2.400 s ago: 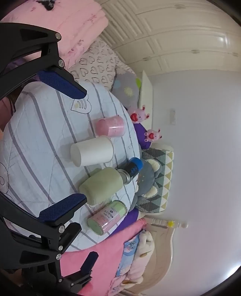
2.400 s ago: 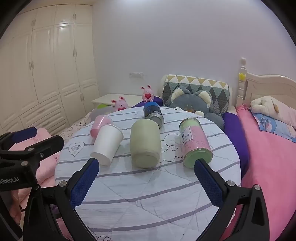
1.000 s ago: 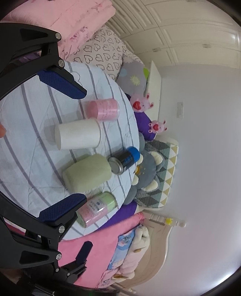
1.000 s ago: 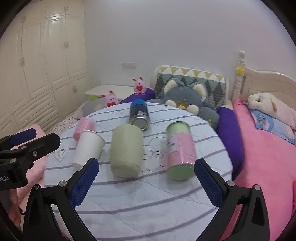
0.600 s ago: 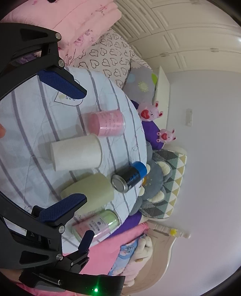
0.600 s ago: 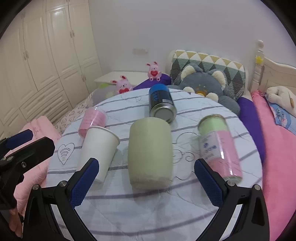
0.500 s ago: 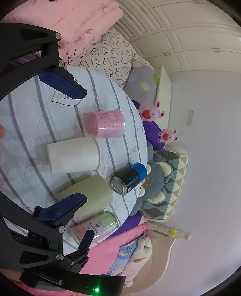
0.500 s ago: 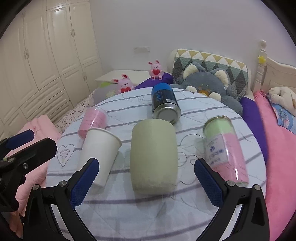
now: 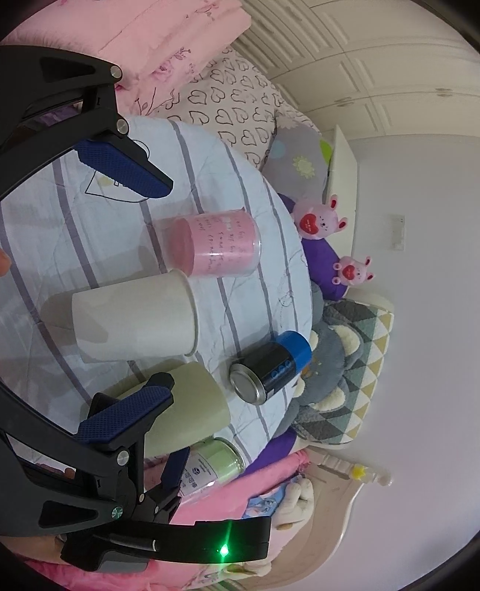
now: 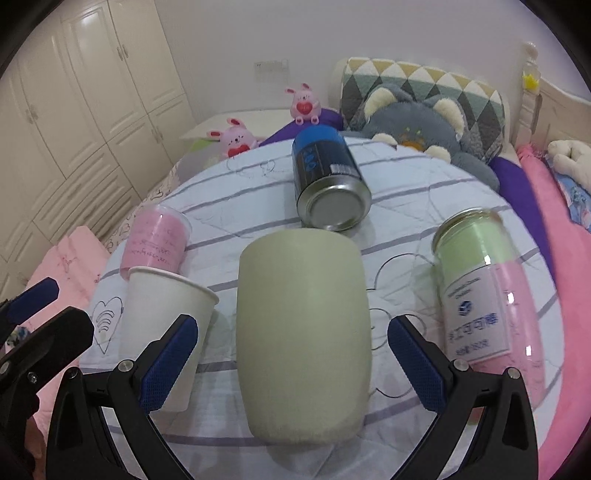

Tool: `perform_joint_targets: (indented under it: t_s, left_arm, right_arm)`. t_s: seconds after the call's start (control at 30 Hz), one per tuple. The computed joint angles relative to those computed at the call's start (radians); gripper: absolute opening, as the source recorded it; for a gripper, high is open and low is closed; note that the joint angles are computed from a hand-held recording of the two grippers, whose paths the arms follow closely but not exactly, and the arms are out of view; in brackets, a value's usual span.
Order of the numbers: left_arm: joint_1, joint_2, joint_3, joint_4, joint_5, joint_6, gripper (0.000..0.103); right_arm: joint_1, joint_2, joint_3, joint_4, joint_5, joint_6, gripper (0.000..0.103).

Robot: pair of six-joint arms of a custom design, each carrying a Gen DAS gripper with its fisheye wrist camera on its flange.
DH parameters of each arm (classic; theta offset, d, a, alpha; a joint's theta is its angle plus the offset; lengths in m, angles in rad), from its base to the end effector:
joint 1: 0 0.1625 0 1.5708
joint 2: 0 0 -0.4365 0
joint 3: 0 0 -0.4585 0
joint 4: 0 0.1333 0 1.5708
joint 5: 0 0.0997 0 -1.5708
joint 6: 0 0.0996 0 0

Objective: Flip cup upright
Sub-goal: 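Close the right gripper around the base of the pale green mug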

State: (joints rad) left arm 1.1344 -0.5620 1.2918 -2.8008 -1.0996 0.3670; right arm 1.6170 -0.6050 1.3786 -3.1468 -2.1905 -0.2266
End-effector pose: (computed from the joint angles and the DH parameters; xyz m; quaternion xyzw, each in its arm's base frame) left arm -0.1937 -0.8378 0.0594 0.3152 0.8897 -0.2484 0.2177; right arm 0.1130 -0.8103 0.1057 0.0012 -0.8848 0.3451 0.3131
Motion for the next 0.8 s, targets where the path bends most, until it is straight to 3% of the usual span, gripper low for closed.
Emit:
perform_joint_targets:
  t_s: [0.57,0.6,0.73,0.8]
  left_arm:
    - [-0.002,0.026,-0.016,0.011,0.023,0.012,0.103]
    - [-0.003,0.027,-0.016,0.008,0.027,0.013,0.103]
    - [-0.004,0.028,-0.019,0.013,0.031,0.011,0.103]
    - [-0.004,0.028,-0.019,0.011,0.030,0.013,0.103]
  right_arm:
    - [-0.002,0.015,-0.041,0.089,-0.023,-0.009,0.102]
    - [-0.004,0.014,-0.041,0.094,-0.017,-0.004,0.101]
    - [-0.007,0.021,-0.052,0.115,-0.042,0.021,0.079]
    - [-0.007,0.023,-0.055,0.113,-0.046,0.024,0.079]
